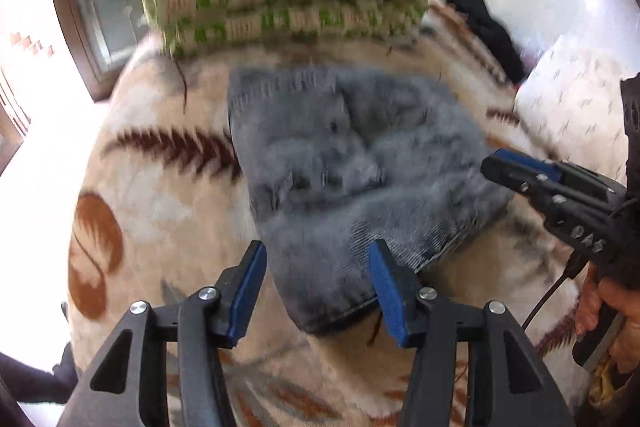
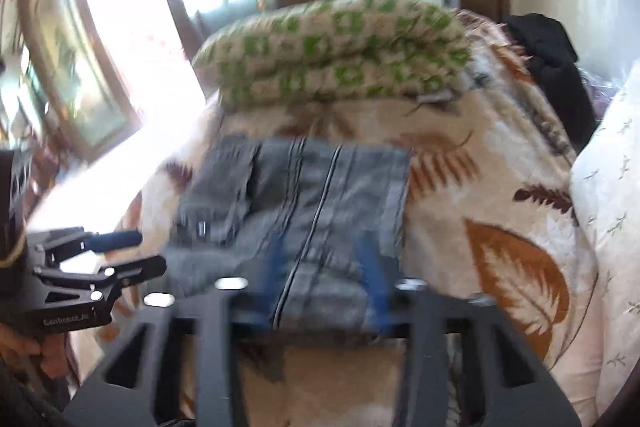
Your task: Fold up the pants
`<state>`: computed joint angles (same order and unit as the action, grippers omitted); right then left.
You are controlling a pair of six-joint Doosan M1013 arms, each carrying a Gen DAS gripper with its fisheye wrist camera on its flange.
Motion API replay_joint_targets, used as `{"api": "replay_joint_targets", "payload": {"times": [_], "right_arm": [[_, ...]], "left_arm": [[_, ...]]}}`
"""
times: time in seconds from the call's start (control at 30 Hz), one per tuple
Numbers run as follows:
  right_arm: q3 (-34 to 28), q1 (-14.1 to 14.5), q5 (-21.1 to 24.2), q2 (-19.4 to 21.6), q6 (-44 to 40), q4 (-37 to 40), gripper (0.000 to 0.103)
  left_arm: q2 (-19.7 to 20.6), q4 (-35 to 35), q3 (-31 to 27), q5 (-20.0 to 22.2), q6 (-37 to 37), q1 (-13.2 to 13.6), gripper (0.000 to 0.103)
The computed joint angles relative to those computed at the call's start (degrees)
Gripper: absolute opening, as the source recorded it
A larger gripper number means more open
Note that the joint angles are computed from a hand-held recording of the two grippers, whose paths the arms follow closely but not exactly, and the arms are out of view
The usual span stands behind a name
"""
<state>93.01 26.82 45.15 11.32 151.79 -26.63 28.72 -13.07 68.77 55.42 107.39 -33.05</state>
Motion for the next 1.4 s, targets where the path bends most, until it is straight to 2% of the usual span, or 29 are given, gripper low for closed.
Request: {"api": "replay_joint_targets", "payload": {"times": [0.07, 0.17, 0.33, 0.43, 0.47, 0.5, 0.57, 0.73, 0.8, 1.03, 1.33, 1.4], "right_arm": [[0.39, -0.67, 2.35, 1.99, -4.39, 6.15, 0.012], [3.56, -0.34, -1.7, 1.33, -0.45, 1.69, 0.006], [2.47, -0.58, -0.01, 1.47, -1.73, 3.7, 0.006], [3.5, -0.75, -2.4, 0.16, 0.47, 4.46, 0.014], [4.15, -0.58, -3.55, -0.52, 1.84, 4.12, 0.024], [4.8, -0.36, -4.97, -1.17, 3.11, 3.69, 0.039], [5.86, 0.67, -6.88, -2.55, 5.91, 1.39, 0.054], [5.65, 2.97, -4.56, -3.6, 7.85, -2.02, 0.055], [5.72, 3.66, -3.48, -4.02, 10.03, -3.06, 0.059], [6.47, 5.52, -2.97, -5.68, 17.88, -7.25, 0.064], [6.0, 8.58, -0.25, -6.52, 21.29, -12.53, 0.068], [6.08, 9.09, -0.14, -6.74, 22.43, -13.3, 0.072]], "left_arm": [[0.61, 0.55, 0.41, 1.61, -0.62, -0.05, 0.057], [0.57, -0.7, 1.54, 0.53, -0.77, 0.16, 0.057], [0.21, 1.11, 1.89, -0.9, -1.97, -0.28, 0.058], [-0.83, 2.24, 3.4, -3.44, -3.29, -0.56, 0.058], [-1.17, 2.43, 3.94, -4.37, -3.71, -0.62, 0.058], [-1.35, 2.74, 4.23, -5.04, -4.43, -0.75, 0.058], [-1.79, 3.18, 4.76, -5.82, -6.05, -0.85, 0.058], [-2.71, 2.99, 5.23, -6.2, -6.65, -0.86, 0.059], [-3.22, 2.78, 5.57, -6.28, -6.01, -0.91, 0.061], [-5.24, 3.8, 7.4, -7.15, -5.2, -1.22, 0.063], [-7.28, 3.18, 9.34, -7.52, -5.68, -1.13, 0.063], [-7.83, 3.08, 9.9, -7.7, -5.71, -1.16, 0.063]]}}
